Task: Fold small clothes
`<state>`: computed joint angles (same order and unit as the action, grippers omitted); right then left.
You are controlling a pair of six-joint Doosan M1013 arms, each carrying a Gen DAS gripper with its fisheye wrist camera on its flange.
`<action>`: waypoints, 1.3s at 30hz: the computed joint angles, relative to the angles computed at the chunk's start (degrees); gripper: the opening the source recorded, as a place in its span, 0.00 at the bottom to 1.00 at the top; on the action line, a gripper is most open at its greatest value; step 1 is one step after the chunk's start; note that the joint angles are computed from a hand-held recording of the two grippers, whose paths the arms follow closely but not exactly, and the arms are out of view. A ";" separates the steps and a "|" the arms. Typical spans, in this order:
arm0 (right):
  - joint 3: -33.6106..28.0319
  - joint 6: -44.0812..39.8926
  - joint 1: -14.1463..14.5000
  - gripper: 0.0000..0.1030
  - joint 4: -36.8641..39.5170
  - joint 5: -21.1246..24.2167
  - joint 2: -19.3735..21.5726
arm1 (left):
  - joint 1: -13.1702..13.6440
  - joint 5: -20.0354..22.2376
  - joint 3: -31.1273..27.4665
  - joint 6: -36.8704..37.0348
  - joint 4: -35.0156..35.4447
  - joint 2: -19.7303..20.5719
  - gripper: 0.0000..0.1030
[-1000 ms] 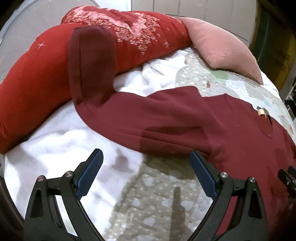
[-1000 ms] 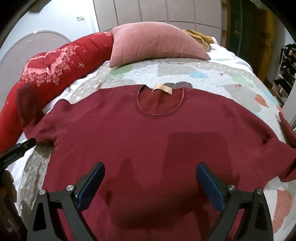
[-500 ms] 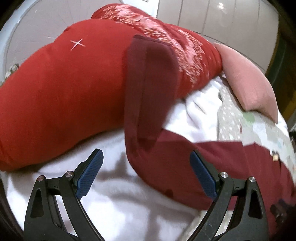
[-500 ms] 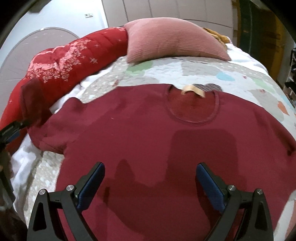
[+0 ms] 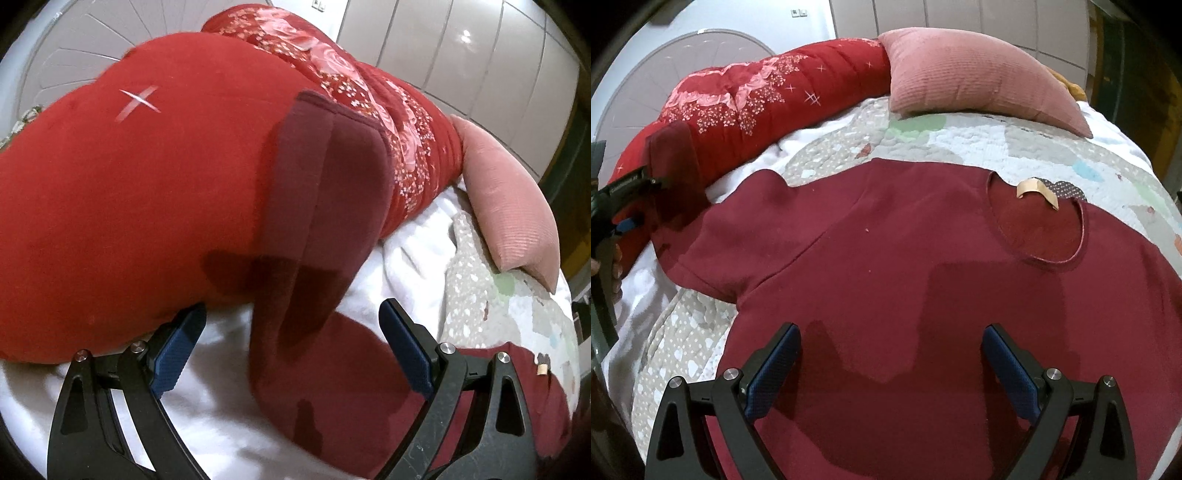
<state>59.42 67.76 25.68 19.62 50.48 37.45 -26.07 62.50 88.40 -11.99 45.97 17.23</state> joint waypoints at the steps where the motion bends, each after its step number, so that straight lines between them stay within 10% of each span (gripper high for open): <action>1: 0.01 -0.10 -0.05 0.95 0.22 0.04 -0.01 | 0.39 -1.35 0.12 -0.15 -0.36 0.02 0.92; 5: 0.20 -0.55 -0.22 0.95 0.84 0.23 -0.07 | 2.01 -5.27 0.76 -2.27 -1.92 0.32 0.80; 7: 0.15 -0.46 -0.27 0.95 0.86 0.45 -0.02 | 3.05 -6.43 0.58 -0.94 -4.78 0.73 0.32; 12: 0.34 -0.90 -0.39 0.95 1.07 0.54 -0.11 | 2.89 -7.41 0.73 0.87 -3.82 0.73 0.07; 26: 0.96 0.91 -1.70 0.95 1.96 -0.86 -1.33 | -0.98 -17.76 -0.44 4.31 -1.42 -0.55 0.07; 39: 1.59 5.69 -4.30 0.96 0.69 -1.30 -2.11 | -5.62 -19.01 -10.74 17.47 -10.87 9.23 0.07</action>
